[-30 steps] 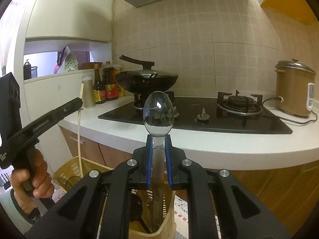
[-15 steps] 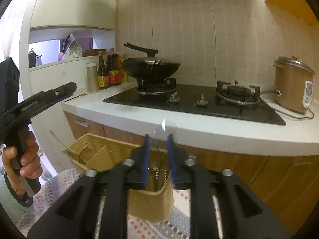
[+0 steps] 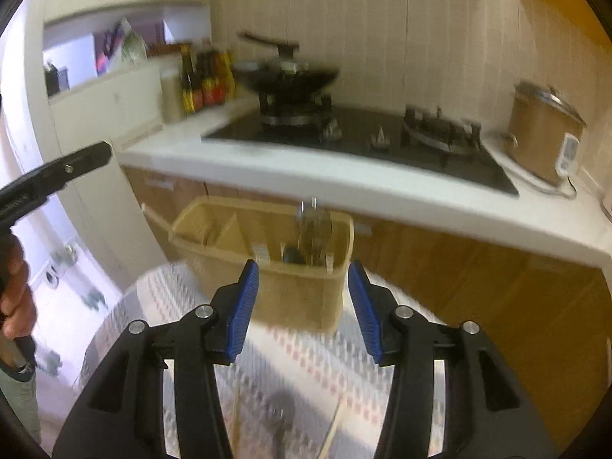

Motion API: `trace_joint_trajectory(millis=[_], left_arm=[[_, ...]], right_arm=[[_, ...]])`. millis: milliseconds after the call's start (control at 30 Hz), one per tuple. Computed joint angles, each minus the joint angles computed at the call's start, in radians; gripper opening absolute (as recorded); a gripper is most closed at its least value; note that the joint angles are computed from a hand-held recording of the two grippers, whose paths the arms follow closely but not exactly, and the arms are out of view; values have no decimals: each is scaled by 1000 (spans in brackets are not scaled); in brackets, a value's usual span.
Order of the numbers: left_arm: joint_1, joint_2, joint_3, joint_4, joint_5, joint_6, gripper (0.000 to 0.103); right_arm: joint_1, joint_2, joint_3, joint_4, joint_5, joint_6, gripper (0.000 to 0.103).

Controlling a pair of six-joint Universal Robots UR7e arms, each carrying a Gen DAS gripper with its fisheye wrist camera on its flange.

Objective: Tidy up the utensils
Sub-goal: 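Move both open tools back down over the utensils on the cloth, then grasp a wooden chopstick with the left tool while the right tool grasps a clear spoon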

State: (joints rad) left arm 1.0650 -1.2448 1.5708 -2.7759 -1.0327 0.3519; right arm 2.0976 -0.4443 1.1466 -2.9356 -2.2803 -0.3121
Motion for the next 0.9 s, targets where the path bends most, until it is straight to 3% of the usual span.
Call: trace_joint_trajectory(millis=[167, 367, 500, 633, 700, 900], left_arm=[[38, -45, 25, 265, -58, -155, 35], [108, -24, 58, 440, -86, -265, 35], [129, 2, 90, 471, -50, -288, 35], [128, 21, 105, 489, -16, -260, 35], [129, 30, 114, 496, 1, -248, 35], [136, 56, 130, 492, 32, -240, 33]], right_arm=[[-16, -46, 56, 210, 1, 160, 45], [-87, -79, 104, 443, 114, 343, 45], [-110, -70, 110, 503, 151, 385, 45], [-113, -48, 111, 526, 132, 399, 45], [-114, -36, 105, 539, 120, 407, 37], [-111, -6, 98, 523, 73, 407, 28]])
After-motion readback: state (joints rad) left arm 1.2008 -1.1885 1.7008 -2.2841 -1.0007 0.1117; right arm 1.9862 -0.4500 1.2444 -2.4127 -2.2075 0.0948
